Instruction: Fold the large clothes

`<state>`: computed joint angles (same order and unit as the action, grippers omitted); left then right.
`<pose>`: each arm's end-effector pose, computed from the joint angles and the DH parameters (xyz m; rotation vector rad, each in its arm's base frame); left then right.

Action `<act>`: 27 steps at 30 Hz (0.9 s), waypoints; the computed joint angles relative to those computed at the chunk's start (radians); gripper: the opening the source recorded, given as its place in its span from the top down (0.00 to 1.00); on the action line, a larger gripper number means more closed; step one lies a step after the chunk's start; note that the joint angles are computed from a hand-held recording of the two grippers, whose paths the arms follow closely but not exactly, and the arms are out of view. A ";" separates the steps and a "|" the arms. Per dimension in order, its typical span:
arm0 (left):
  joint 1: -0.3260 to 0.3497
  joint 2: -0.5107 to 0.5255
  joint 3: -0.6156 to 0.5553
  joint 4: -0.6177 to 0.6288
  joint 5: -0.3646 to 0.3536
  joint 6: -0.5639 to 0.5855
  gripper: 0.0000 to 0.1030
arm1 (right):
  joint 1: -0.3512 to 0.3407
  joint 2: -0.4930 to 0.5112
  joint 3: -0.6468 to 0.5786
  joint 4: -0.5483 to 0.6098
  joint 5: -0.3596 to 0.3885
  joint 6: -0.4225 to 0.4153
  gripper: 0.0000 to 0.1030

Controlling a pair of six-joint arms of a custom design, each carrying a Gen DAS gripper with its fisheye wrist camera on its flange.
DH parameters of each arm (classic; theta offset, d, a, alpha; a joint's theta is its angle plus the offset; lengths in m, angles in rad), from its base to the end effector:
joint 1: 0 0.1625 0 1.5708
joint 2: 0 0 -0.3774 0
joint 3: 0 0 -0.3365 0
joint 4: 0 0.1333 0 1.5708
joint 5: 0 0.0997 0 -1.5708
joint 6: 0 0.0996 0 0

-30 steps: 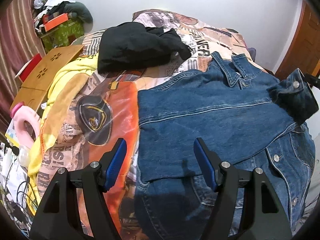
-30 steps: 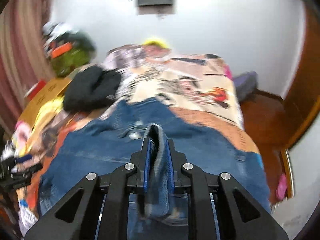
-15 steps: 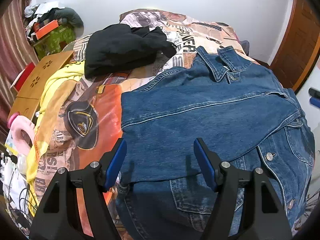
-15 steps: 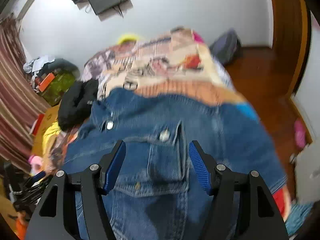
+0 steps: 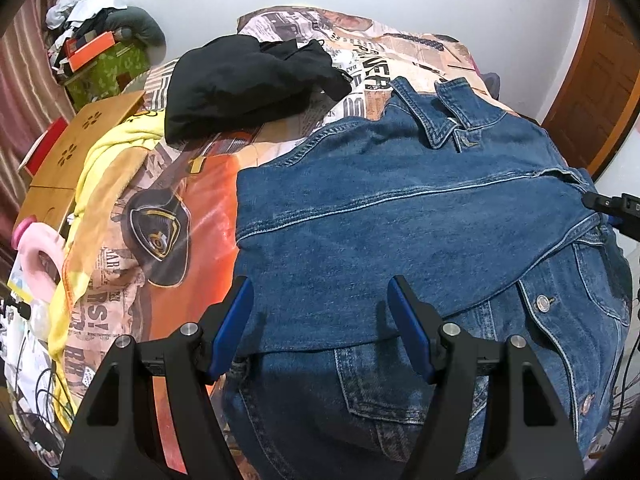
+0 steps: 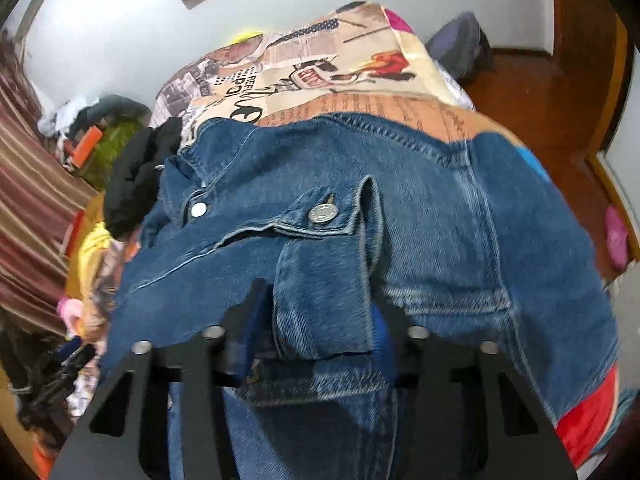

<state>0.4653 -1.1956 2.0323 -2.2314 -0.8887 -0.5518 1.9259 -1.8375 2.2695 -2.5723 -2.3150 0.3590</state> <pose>-0.3127 -0.3764 0.1702 0.7614 2.3921 -0.5066 0.1763 -0.2861 0.3777 -0.2850 -2.4521 1.0072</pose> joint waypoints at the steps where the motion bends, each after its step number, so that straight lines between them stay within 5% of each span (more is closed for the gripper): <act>1: -0.001 -0.001 0.000 0.000 0.001 -0.001 0.34 | 0.001 -0.005 0.001 -0.017 0.015 -0.009 0.74; 7: -0.010 -0.007 -0.011 0.003 0.010 0.012 0.34 | 0.164 0.066 -0.063 -0.088 -0.128 -0.096 0.79; 13: -0.014 -0.004 -0.017 -0.009 0.006 0.012 0.34 | 0.242 0.087 -0.099 -0.145 -0.225 -0.157 0.79; 27: 0.019 0.058 -0.021 0.046 -0.039 0.005 0.34 | 0.052 -0.073 0.019 0.161 -0.201 0.015 0.69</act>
<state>0.4839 -1.1375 2.0109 -2.1849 -0.9276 -0.5470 1.9775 -1.9107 2.2885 -2.4117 -2.5162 0.3739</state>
